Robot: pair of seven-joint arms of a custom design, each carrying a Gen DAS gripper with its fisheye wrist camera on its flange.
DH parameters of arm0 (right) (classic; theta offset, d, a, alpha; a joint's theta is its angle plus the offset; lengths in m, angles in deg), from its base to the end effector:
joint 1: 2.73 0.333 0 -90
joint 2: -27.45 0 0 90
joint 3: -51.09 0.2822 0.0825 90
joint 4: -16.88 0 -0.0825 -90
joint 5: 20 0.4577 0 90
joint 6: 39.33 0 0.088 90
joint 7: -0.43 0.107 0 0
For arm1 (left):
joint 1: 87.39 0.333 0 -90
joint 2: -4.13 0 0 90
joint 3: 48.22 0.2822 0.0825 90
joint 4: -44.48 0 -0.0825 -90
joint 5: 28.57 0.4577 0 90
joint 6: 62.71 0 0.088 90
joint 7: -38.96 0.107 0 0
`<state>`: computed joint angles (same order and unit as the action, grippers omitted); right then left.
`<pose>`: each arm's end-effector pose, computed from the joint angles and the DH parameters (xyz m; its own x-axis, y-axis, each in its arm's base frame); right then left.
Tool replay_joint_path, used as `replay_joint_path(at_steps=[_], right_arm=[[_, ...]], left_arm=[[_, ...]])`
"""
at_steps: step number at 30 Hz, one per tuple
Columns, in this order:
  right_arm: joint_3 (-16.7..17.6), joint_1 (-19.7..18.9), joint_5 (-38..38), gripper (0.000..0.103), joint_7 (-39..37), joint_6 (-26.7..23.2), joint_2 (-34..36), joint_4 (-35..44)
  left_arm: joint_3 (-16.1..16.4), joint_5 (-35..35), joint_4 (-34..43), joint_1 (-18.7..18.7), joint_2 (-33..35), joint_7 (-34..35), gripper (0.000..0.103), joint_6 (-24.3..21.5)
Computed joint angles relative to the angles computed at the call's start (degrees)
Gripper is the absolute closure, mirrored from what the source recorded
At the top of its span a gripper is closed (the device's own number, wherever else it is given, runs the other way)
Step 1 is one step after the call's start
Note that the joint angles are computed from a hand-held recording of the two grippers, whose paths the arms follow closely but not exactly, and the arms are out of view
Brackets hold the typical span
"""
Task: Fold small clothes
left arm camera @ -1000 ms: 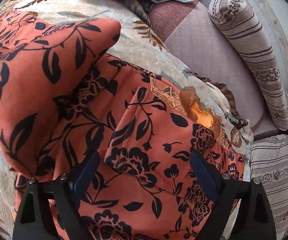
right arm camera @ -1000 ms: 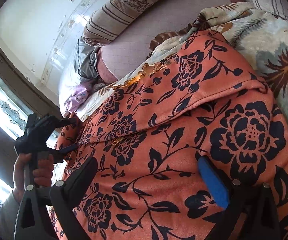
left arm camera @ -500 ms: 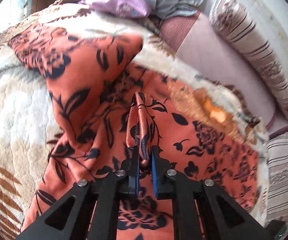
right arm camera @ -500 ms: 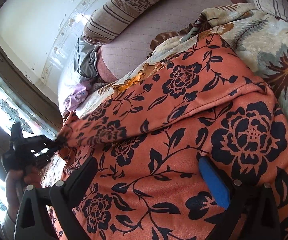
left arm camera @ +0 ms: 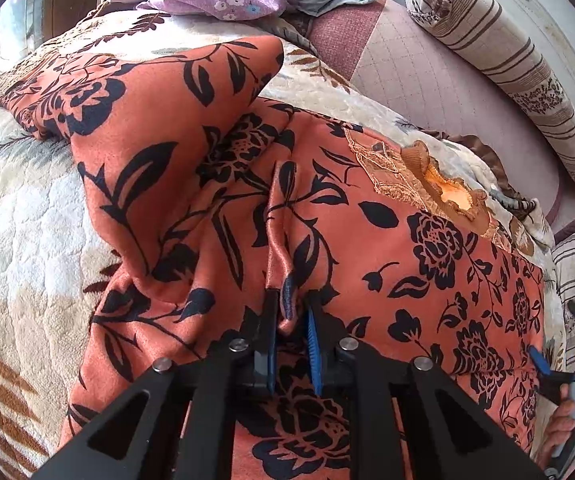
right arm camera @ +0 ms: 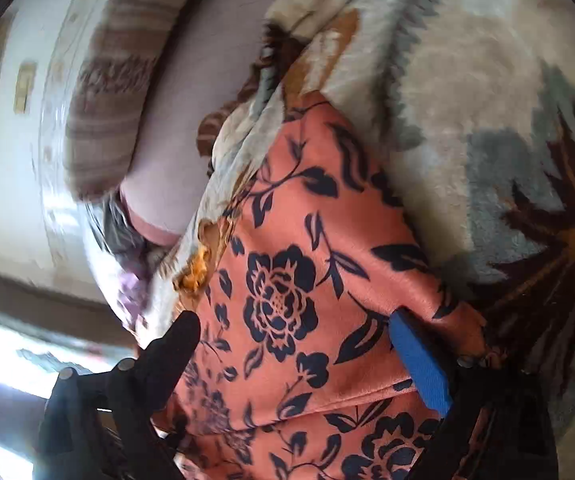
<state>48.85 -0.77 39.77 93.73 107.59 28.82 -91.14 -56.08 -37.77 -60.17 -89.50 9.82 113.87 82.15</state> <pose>0.6807 -0.0164 0.5006 -0.3263 -0.4601 -0.8257 -0.6336 0.7547 -0.1702 0.6910 -0.1172 0.4861 0.1051 -0.9474 0.3024 -0.8327 -0.2501 -0.4941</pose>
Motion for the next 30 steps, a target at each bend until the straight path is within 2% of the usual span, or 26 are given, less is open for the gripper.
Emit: replay_joint_path(at_steps=[4,6,7,8,9,10,12,13,15,17,18,19,20,21,22,23,25,28,29,30], right_arm=[[-0.5,-0.6,4.2,0.005,-8.3,-2.1,0.4,4.4],[-0.8,-1.5,4.0,0.005,-8.2,-4.0,4.3,9.0],[-0.8,-2.6,4.2,0.006,-7.0,-7.2,7.3,11.9],[0.2,-4.2,0.4,0.008,-2.5,-9.1,10.3,14.6],[-0.6,-3.9,-0.4,0.009,0.7,-9.4,11.5,15.2],[0.4,-4.9,2.7,0.008,0.3,-7.9,11.0,14.3],[1.5,-5.9,2.4,0.006,-3.5,-7.6,10.7,15.6],[1.4,-5.8,-0.7,0.006,-4.2,-6.9,10.4,16.2],[0.5,-4.9,-10.8,0.007,-0.6,-5.9,10.7,17.4],[-0.9,-4.2,-23.4,0.009,6.1,-9.9,13.6,21.2],[-0.7,-4.9,-25.3,0.019,6.6,-13.1,15.6,23.7],[-0.4,-5.4,-27.2,0.025,6.7,-15.7,17.2,25.6],[-0.2,-5.1,-30.1,0.032,6.6,-16.0,17.8,26.6],[0.3,-5.3,-30.9,0.055,5.6,-16.1,18.5,27.6],[1.0,-5.7,-30.9,0.074,5.0,-17.6,19.8,29.8],[0.7,-5.1,-34.1,0.079,6.5,-19.6,21.3,32.3],[-0.5,-3.2,-41.6,0.086,8.6,-20.0,22.1,33.8],[-4.3,1.0,-56.4,0.084,20.2,-15.9,19.2,29.1],[-4.9,1.5,-59.4,0.084,24.0,-16.6,18.7,28.4],[-4.0,0.5,-58.4,0.084,24.1,-17.5,18.2,27.9]], left_arm=[[0.0,1.0,-1.5,-0.2,-0.5,0.2,0.088,2.3],[0.0,2.2,-2.0,-0.4,-0.7,-0.3,0.088,3.3],[0.0,2.2,-2.1,-0.5,-0.8,-0.1,0.088,3.6],[0.0,1.9,-2.2,-0.4,-0.8,0.2,0.087,3.6],[-0.1,1.3,-2.2,-0.3,-0.8,0.8,0.087,3.5],[-0.1,0.3,-2.2,-0.2,-0.9,1.5,0.087,3.5],[-0.2,-1.7,-2.3,0.1,-0.9,3.2,0.087,3.7],[-0.2,-2.2,-2.5,0.2,-0.9,3.8,0.087,4.0],[-0.2,-2.8,-2.7,0.2,-1.0,4.6,0.087,4.5],[-0.2,-3.5,-3.2,0.3,-1.3,5.2,0.087,4.8],[-0.2,-3.9,-3.3,0.3,-1.3,5.5,0.087,4.9],[-0.2,-4.2,-3.3,0.3,-1.3,5.9,0.087,5.0],[-0.2,-4.4,-3.5,0.3,-1.4,6.2,0.087,5.2],[-0.2,-4.2,-3.5,0.2,-1.4,6.2,0.087,5.3],[-0.1,-3.9,-3.5,0.2,-1.4,6.1,0.087,5.5],[-0.1,-3.6,-3.6,0.1,-1.4,6.0,0.087,5.6],[-0.1,-2.9,-3.6,0.0,-1.4,5.5,0.087,5.6],[-0.1,-3.6,-3.5,0.1,-1.4,5.8,0.087,5.5],[-0.2,-4.0,-3.4,0.1,-1.3,6.0,0.087,5.5],[-0.2,-4.2,-3.4,0.1,-1.3,6.2,0.087,5.4]])
